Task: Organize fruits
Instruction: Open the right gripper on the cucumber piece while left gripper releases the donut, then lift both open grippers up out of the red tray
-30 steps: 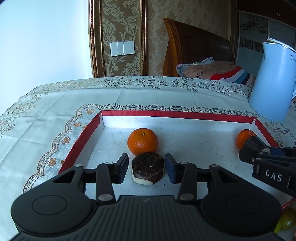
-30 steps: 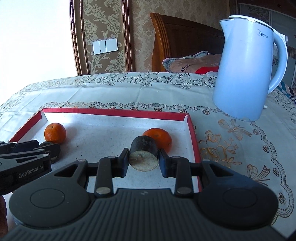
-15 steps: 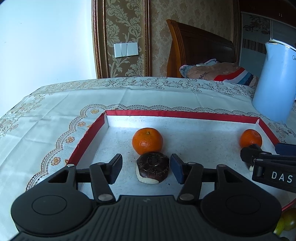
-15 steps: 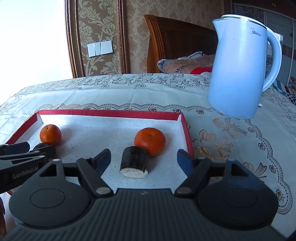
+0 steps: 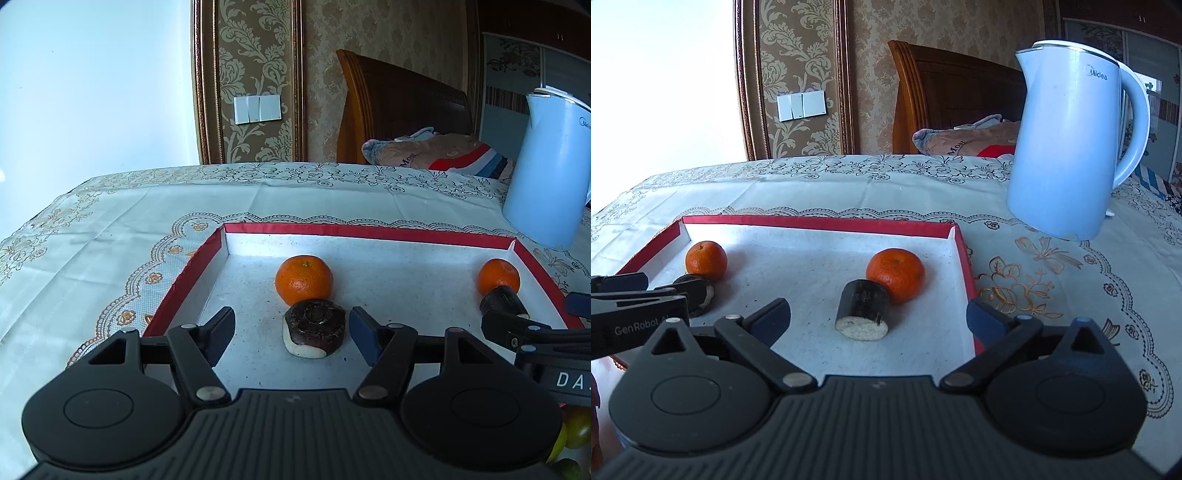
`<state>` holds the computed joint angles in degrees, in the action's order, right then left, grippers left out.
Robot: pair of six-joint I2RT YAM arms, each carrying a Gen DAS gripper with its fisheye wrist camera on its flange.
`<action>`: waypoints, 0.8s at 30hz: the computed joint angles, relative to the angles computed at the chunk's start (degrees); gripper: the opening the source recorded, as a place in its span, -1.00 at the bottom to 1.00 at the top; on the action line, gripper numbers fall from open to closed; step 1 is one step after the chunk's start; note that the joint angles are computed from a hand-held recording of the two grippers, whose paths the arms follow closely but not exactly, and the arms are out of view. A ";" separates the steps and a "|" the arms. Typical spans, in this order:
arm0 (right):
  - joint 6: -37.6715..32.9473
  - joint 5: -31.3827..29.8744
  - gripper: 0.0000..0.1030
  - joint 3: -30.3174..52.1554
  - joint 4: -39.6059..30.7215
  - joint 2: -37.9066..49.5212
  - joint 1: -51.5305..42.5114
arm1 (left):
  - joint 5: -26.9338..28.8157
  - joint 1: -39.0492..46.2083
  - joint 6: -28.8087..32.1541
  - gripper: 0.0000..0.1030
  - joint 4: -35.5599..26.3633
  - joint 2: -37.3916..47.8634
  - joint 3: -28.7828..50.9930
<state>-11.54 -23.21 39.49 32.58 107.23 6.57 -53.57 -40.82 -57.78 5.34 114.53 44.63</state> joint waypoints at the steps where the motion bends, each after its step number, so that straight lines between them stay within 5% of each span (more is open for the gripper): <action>1: 0.04 -0.06 1.00 -0.57 0.60 -0.26 -0.12 | -0.07 -0.12 -0.34 0.32 -0.25 -0.06 -0.05; 18: 1.25 -4.40 1.00 -5.41 2.57 -3.32 -4.44 | -4.55 -6.35 -9.20 0.32 -5.66 -1.83 -2.53; 24: 2.20 -7.17 1.00 -7.15 3.22 -4.31 -7.04 | -7.10 -10.07 -14.67 0.49 -8.92 -2.12 -3.53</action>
